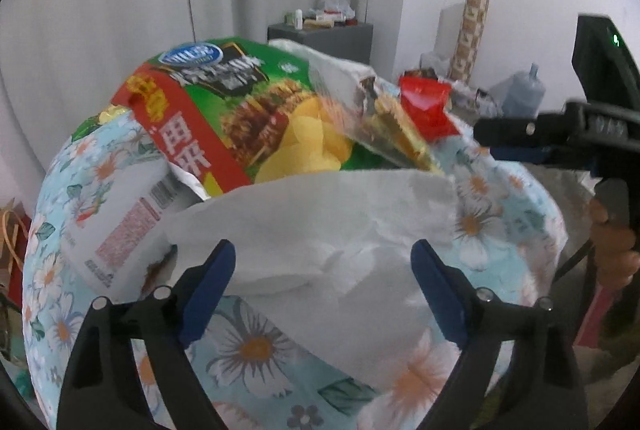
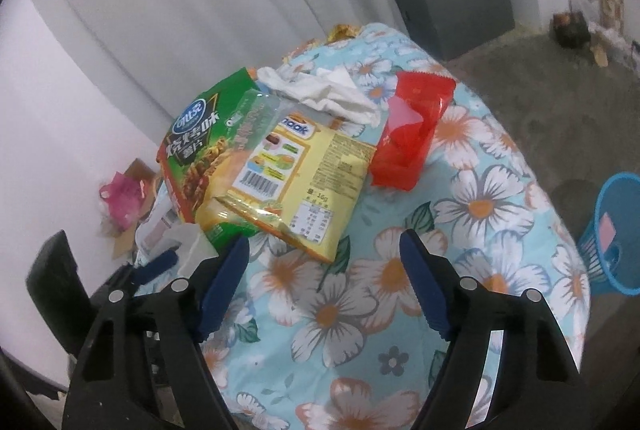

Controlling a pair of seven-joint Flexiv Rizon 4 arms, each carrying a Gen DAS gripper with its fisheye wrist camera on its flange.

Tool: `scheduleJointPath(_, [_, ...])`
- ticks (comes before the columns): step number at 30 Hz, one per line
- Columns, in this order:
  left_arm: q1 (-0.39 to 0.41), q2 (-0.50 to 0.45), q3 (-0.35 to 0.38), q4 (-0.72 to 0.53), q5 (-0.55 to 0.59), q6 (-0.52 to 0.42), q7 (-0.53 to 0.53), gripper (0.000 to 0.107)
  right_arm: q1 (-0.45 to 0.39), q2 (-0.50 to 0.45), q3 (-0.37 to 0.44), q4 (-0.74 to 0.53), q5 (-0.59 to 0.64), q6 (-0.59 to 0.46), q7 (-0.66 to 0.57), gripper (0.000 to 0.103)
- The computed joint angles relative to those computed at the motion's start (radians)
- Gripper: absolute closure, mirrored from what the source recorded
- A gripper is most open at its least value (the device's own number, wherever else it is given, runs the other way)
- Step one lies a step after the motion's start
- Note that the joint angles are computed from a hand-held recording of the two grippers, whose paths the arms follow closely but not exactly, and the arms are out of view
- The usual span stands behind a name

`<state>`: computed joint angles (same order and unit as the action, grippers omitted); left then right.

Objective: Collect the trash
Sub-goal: 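Return to the bed and grasp the white tissue with the left tool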

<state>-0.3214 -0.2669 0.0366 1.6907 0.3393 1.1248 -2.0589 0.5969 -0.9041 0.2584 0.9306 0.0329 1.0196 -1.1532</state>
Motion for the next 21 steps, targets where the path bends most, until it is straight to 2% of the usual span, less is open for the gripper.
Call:
scheduleJointPath(4, [0.003,-0.022,-0.001,-0.012,-0.004,-0.025,0.012,0.027,-0.039,-0.07,0.079,-0.121,0.092,-0.083,-0.01,0.033])
scheduleJointPath(11, [0.017,-0.033,-0.003,0.001,-0.054,-0.026,0.021,0.039,-0.02,-0.155,0.05,-0.271,0.172,-0.16,0.02,0.041])
scheduleJointPath(17, [0.012,-0.031,0.001,0.006,-0.055,-0.024,0.021,0.047,-0.001,-0.191,0.023,-0.341,0.186,-0.187,0.026,0.062])
scheduleJointPath(19, [0.004,-0.034,0.005,-0.003,-0.04,-0.032,0.015,0.05,0.004,-0.184,0.013,-0.328,0.188,-0.173,0.028,0.072])
scheduleJointPath(21, [-0.004,-0.033,0.008,-0.005,-0.026,-0.035,0.005,0.054,0.008,-0.174,0.0,-0.31,0.18,-0.162,0.035,0.077])
